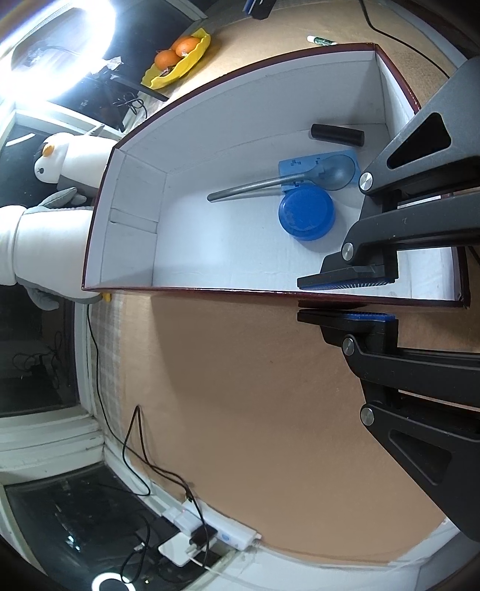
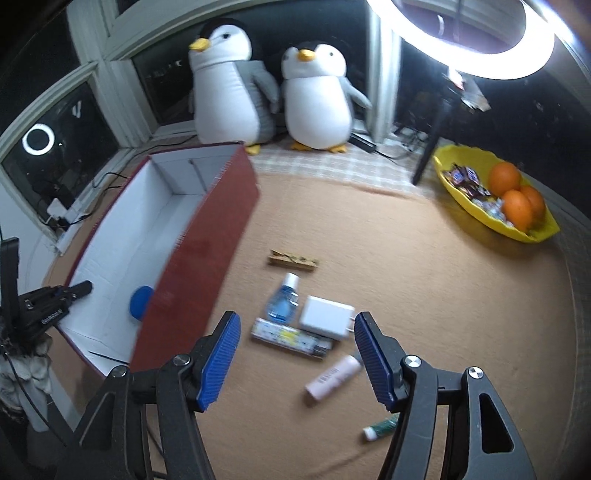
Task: Organize rigid objects
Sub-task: 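Move the right gripper to the green lip balm tube and grasp it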
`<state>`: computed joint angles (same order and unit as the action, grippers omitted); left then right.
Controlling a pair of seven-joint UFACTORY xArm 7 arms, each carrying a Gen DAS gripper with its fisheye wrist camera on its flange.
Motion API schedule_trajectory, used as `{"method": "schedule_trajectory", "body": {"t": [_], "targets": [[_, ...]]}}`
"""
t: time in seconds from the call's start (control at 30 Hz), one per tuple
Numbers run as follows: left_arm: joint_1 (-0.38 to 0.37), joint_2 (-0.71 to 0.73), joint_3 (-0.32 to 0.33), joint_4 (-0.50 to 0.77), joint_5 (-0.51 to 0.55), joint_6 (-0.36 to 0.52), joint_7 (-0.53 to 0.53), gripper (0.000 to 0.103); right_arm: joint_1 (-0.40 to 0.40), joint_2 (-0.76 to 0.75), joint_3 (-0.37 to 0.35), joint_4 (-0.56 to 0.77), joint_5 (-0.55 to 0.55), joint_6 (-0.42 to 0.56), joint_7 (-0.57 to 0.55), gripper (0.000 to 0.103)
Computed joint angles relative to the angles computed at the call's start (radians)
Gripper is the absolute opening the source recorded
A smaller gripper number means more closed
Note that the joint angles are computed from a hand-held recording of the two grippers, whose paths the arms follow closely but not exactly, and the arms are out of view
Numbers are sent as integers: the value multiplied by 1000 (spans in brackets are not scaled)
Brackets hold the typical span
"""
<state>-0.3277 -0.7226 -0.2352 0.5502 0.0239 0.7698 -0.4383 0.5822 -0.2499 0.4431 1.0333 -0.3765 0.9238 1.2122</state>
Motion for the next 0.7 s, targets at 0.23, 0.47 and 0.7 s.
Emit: {"method": "schedule_trajectory", "body": {"t": [0.23, 0.47, 0.7], "targets": [[4, 17, -6, 9, 8, 15, -8, 9, -7, -217, -25, -198, 170, 34, 43, 60], [8, 42, -16, 29, 29, 34, -16, 9, -22, -360, -3, -334, 300, 59, 126, 60], [7, 57, -23, 45, 50, 53, -15, 9, -12, -385, -26, -452, 420, -83, 188, 35]]}}
